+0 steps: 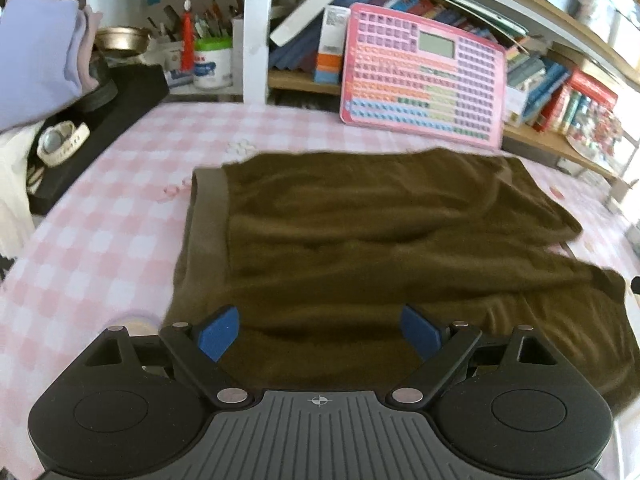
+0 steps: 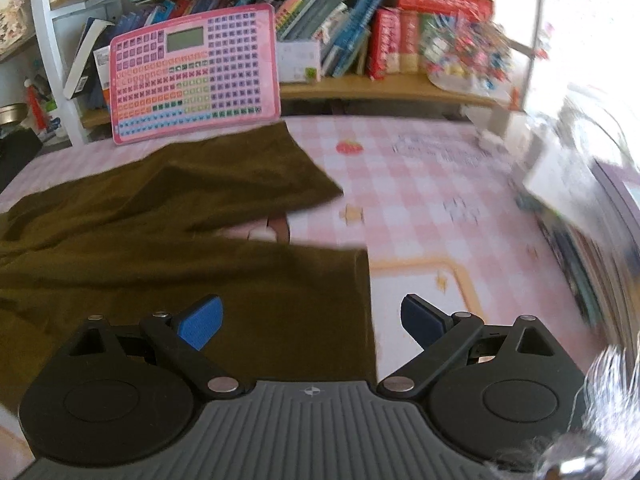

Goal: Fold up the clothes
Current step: 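Grasp the folded garment's edge with the left tool while the right tool grasps it too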

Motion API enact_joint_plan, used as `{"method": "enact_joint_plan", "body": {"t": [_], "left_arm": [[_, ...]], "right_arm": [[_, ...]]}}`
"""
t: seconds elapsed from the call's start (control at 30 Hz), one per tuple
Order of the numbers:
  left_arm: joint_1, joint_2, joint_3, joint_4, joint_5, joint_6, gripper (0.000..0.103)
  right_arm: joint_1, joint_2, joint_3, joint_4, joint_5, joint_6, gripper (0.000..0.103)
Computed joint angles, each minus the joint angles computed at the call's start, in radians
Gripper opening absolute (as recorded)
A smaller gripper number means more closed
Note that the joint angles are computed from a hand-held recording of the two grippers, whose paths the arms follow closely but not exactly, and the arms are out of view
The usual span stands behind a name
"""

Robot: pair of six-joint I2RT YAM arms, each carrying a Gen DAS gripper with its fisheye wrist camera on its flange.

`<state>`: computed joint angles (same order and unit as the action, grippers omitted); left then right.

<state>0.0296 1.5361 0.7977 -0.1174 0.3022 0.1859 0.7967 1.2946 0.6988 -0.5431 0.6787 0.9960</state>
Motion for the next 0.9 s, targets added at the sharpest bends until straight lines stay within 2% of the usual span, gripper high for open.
{"method": "enact_joint_plan", "body": {"t": [0.17, 0.33, 0.47, 0.6, 0.83, 0.9], "left_arm": [[-0.030, 0.102, 0.138, -0.008, -0.024, -0.011, 0.091], [-0.051, 0.190, 0.266, -0.014, -0.041, -0.007, 0.091], [-0.072, 0.271, 0.371, -0.019, -0.079, -0.007, 0.091], [-0.081, 0.359, 0.473, -0.040, -0.102, 0.011, 0.091], [-0.095, 0.504, 0.620, -0.062, -0.177, 0.036, 0.091], [-0.095, 0.534, 0.645, -0.064, -0.183, 0.040, 0.091]], "right_arm": [[-0.296, -0.030, -0.025, 0.255, -0.208, -0.432, 0.096], [-0.534, 0.092, 0.076, 0.389, -0.434, -0.729, 0.096], [-0.634, 0.222, 0.184, 0.440, -0.560, -0.876, 0.096], [-0.705, 0.355, 0.293, 0.469, -0.657, -0.967, 0.096], [-0.766, 0.554, 0.458, 0.490, -0.714, -1.070, 0.093], [-0.777, 0.598, 0.494, 0.493, -0.727, -1.079, 0.089]]}}
